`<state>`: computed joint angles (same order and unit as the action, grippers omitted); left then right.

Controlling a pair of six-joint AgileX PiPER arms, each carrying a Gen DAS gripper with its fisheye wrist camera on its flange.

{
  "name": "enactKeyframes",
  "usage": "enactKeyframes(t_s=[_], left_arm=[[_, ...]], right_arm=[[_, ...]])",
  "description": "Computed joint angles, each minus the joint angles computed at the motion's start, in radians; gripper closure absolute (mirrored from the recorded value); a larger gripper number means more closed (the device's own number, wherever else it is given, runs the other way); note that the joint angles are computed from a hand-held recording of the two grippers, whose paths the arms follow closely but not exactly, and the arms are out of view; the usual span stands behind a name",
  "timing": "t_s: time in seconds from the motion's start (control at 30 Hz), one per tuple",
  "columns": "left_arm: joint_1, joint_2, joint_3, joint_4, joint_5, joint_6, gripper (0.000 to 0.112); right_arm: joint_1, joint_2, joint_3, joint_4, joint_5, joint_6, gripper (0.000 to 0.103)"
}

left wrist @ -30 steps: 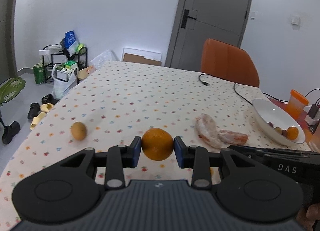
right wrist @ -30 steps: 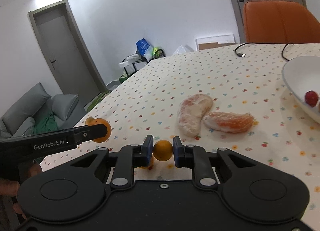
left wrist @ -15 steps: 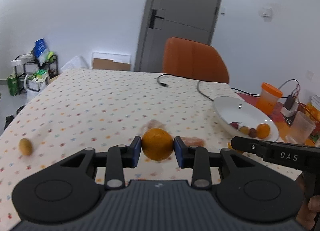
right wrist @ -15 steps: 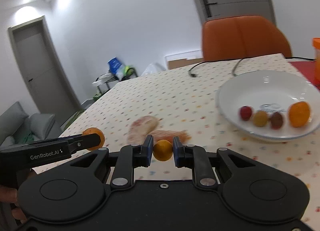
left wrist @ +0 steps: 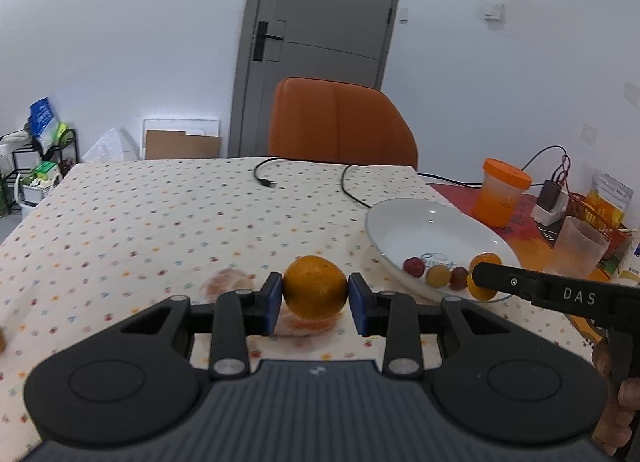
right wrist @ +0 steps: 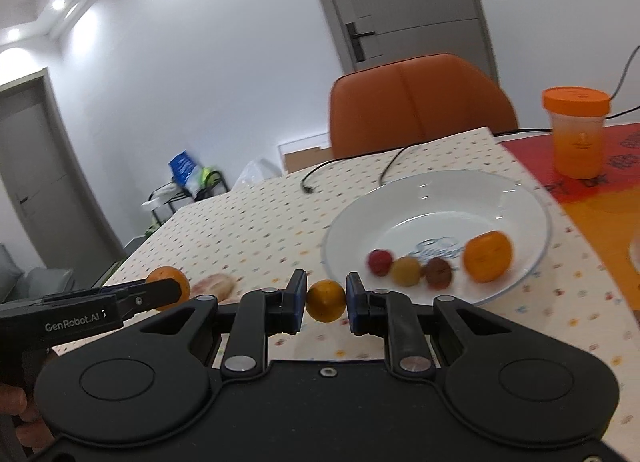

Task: Organize fruits
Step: 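Carry the orange and mandarin in both grippers over the white bowl, then lower both fruits into the bowl and open both grippers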

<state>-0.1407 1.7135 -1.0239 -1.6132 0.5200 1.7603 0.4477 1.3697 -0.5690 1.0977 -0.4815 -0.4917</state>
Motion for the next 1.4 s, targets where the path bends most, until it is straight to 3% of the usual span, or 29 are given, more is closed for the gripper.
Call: enactKeyframes(t_s=[0.43,0.53,0.67,0.8,1.3,1.4], left_arm=[[-0.106,0.045,-0.079,0.037,-0.046,-0.054,0.078],[-0.125,0.057,-0.096,0.051,-0.058,-0.070,0.078],[-0.149,0.069,-0.114,0.070,-0.068,-0.086,0.078],[-0.176,0.082,-0.130,0.089,-0.077,-0.103,0.078],[-0.279,0.127,-0.231,0.154,-0.103,-0.174,0.078],[-0.280,0.124,-0.232,0.151,-0.114,-0.180,0.073]], right_arm=[[-0.114,-0.023,0.029,-0.086,0.018,0.056,0.083],[-0.117,-0.020,0.033,-0.097,0.000,0.050,0.070],[-0.141,-0.034,0.059,-0.140,0.012,0.103,0.067],[-0.141,-0.054,0.095,-0.130,-0.001,0.111,0.057],[-0.161,-0.159,0.190,-0.101,-0.020,0.139,0.051],[-0.161,-0.165,0.194,-0.098,-0.017,0.143,0.051]])
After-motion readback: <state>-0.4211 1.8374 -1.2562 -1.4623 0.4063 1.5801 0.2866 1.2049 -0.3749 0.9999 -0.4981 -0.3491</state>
